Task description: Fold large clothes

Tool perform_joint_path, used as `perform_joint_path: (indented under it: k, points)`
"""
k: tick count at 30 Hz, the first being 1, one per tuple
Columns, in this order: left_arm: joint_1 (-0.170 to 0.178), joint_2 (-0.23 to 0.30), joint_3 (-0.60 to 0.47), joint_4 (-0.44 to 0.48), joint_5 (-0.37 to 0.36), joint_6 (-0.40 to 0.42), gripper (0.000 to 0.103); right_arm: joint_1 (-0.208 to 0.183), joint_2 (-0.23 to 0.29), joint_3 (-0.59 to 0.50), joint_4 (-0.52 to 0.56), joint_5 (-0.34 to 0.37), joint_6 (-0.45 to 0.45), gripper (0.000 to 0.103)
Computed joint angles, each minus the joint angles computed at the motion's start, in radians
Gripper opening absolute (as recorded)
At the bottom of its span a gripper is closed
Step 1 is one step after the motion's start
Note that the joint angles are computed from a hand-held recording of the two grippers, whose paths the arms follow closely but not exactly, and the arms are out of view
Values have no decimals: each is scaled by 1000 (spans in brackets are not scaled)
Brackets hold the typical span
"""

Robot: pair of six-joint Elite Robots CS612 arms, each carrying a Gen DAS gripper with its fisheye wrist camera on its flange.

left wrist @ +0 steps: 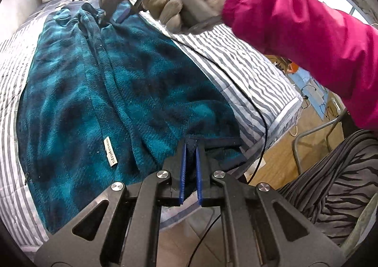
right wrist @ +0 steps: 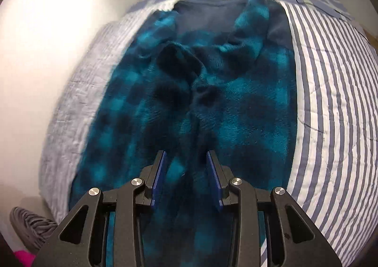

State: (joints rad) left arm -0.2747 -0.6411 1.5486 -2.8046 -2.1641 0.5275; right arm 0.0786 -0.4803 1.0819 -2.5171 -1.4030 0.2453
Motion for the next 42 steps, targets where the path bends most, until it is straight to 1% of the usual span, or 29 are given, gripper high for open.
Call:
perform_joint_path:
  k: [2,3,8,11,12,15,16,17,18,19,20,21,23,24,25,27,29,31,32,33,34,35,36,37,38,39,40,41,42]
  points:
    - [5,-4,3,0,-13,4,5,5,8,-16,31,-36,1,7]
    - [8,-7,7,-4,-21,3,4,4,5,-10,21,-35,10,6]
    - [24,-18,21,-31,-58,-1,4,11,-28,16,-8,-75,-9,5]
    - [31,-22,29,-45,-61,-1,4,16,-43,17,-18,-92,-22,5]
    - [33,-19,27,-43,-59,-2,4,18,-42,10,-20,-86,-25,5]
    - [33,-6,11,-13,-61,-19,4,18,-6,-41,-1,-33,-7,7]
    - [33,-2,2,16,-60,-16,4,16,10,-59,8,9,-5,7]
    - [32,0,-4,49,-54,-5,4,18,28,-86,47,34,-20,9]
    - [33,0,-10,73,-48,1,5,24,38,-104,78,17,-23,9]
    - [37,0,-13,85,-55,3,5,28,37,-104,78,7,-16,9]
    - [43,-3,-14,99,-65,11,5,24,24,-74,40,24,-11,9]
    - [48,-6,-13,102,-76,20,5,18,-2,-23,-28,44,4,9]
    - [61,-15,-7,87,-84,31,5,8,-52,78,-149,62,49,9]
    - [69,-18,-6,88,-96,34,5,3,-86,142,-212,60,65,9]
    - [75,-21,-6,87,-104,35,5,1,-108,184,-246,49,68,9]
    - [82,-24,-6,75,-108,22,5,9,-150,258,-273,-6,41,9]
    - [84,-26,-5,63,-110,11,5,16,-159,284,-279,-36,34,9]
    - [84,-24,-4,34,-98,-6,5,24,-147,275,-239,-51,39,9]
    - [83,-24,-1,17,-94,-17,5,29,-132,262,-217,-48,38,9]
    - [84,-26,3,2,-89,-29,5,32,-119,253,-213,-29,35,9]
    - [85,-26,4,-16,-81,-47,5,35,-109,249,-217,13,25,9]
    - [89,-26,1,-28,-74,-61,5,40,-105,249,-204,46,-2,9]
    - [92,-24,-4,-39,-65,-79,5,56,-103,241,-169,38,-58,9]
    - [99,-20,-13,-47,-60,-100,5,76,-108,241,-144,-12,-131,9]
    - [106,-16,-23,-49,-57,-115,5,92,-114,247,-134,-62,-184,9]
    - [113,-11,-35,-51,-50,-130,5,99,-126,262,-125,-82,-220,9]
    - [119,-5,-49,-49,-37,-147,7,96,-145,285,-118,-70,-213,9]
    - [125,1,-64,-39,-30,-160,10,89,-163,310,-128,-45,-188,9]
    - [132,10,-83,-22,-23,-175,26,80,-184,344,-157,-17,-155,9]
